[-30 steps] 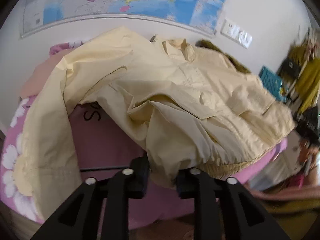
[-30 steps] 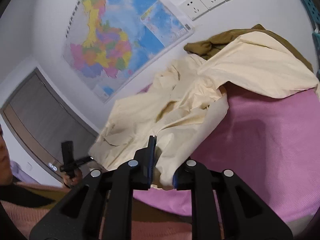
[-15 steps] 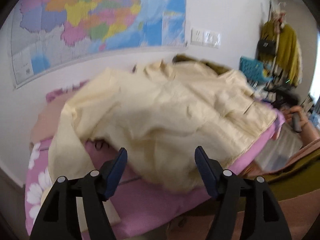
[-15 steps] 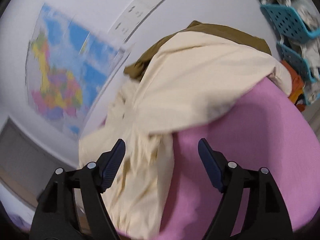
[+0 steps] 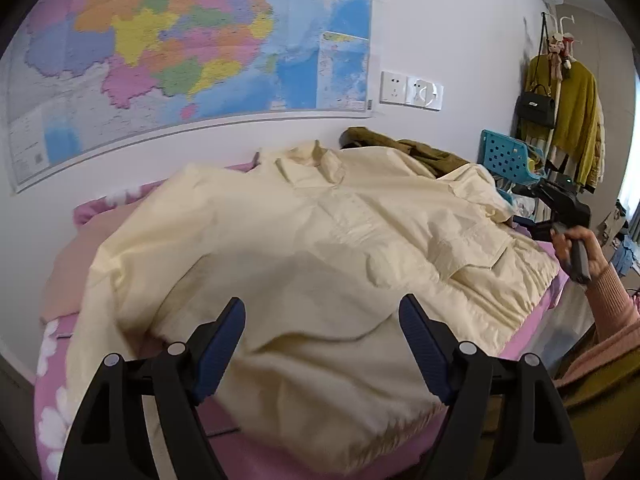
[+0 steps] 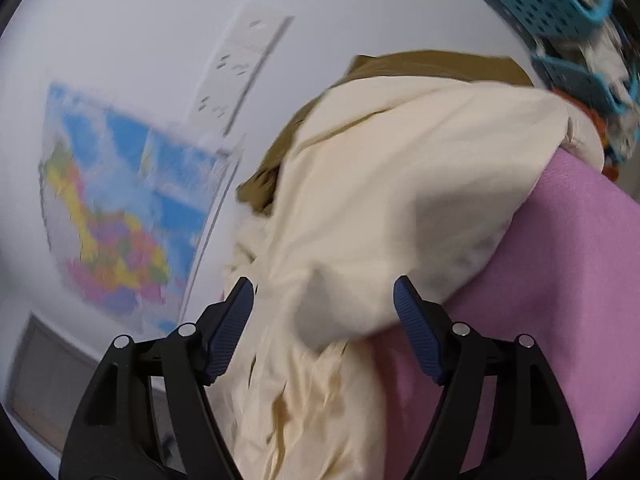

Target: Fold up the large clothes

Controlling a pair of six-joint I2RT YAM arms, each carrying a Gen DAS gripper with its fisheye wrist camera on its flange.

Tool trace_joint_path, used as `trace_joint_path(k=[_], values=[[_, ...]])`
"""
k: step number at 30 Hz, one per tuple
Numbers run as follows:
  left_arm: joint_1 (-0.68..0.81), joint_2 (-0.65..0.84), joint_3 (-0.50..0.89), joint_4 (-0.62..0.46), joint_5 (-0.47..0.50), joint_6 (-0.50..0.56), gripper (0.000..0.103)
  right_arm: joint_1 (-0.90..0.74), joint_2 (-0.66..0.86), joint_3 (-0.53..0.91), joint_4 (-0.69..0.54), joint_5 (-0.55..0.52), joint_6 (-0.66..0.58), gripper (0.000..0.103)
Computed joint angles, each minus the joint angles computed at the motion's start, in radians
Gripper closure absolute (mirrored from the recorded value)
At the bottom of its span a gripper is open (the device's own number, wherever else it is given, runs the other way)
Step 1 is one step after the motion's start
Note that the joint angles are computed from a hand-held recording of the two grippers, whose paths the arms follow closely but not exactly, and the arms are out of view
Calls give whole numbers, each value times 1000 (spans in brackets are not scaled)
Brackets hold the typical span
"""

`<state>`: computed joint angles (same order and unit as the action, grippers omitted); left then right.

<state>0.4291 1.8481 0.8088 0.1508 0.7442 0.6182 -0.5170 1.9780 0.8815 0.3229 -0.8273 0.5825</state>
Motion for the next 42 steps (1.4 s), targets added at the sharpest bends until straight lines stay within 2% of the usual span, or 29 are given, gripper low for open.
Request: trace_joint_path(k=[5,8,9,11,16,21,23,27,31,33,34,35,37,39,41,42], values=[[-72,47,63,-14,-7,-19,26,11,-12,-22,-62,-74,-4,31],[-113,75,98,-20,-5,-21,26,13,52,5,10,-47,90,31],[-127,83,107,-17,-7,-25,26,11,77,16,49,-42,138,35],[-146,93,119,-16,-3,-31,26,17,100,31,104,-12,188,36],[-175,114,140,-20,4,-37,23,14,140,39,261,132,318,38],[-179,127,167,-42,10,-31,23,-6,173,63,332,209,354,57],[-177,128,173,-40,7,-39,22,3,156,85,278,248,278,94],[-168,147,217,-60,7,-68,22,58,7,46,220,344,61,97],[-179,186,299,-87,-21,-98,22,297,-222,97,-43,488,-462,98],[-187,214,348,-100,-25,-122,22,440,-245,141,-153,582,-658,98],[-190,222,363,-98,-27,-136,22,551,-223,178,-217,658,-799,98],[-194,234,381,-97,-30,-151,22,627,-185,215,-275,699,-890,98],[-201,267,434,-124,-39,-178,22,740,-83,271,-340,767,-988,94],[-205,298,481,-158,-48,-190,22,804,32,345,-446,799,-1037,70],[-209,319,513,-185,-67,-189,22,815,53,332,-458,793,-1019,61],[-210,326,521,-192,-76,-185,22,804,27,301,-462,755,-1013,55]])
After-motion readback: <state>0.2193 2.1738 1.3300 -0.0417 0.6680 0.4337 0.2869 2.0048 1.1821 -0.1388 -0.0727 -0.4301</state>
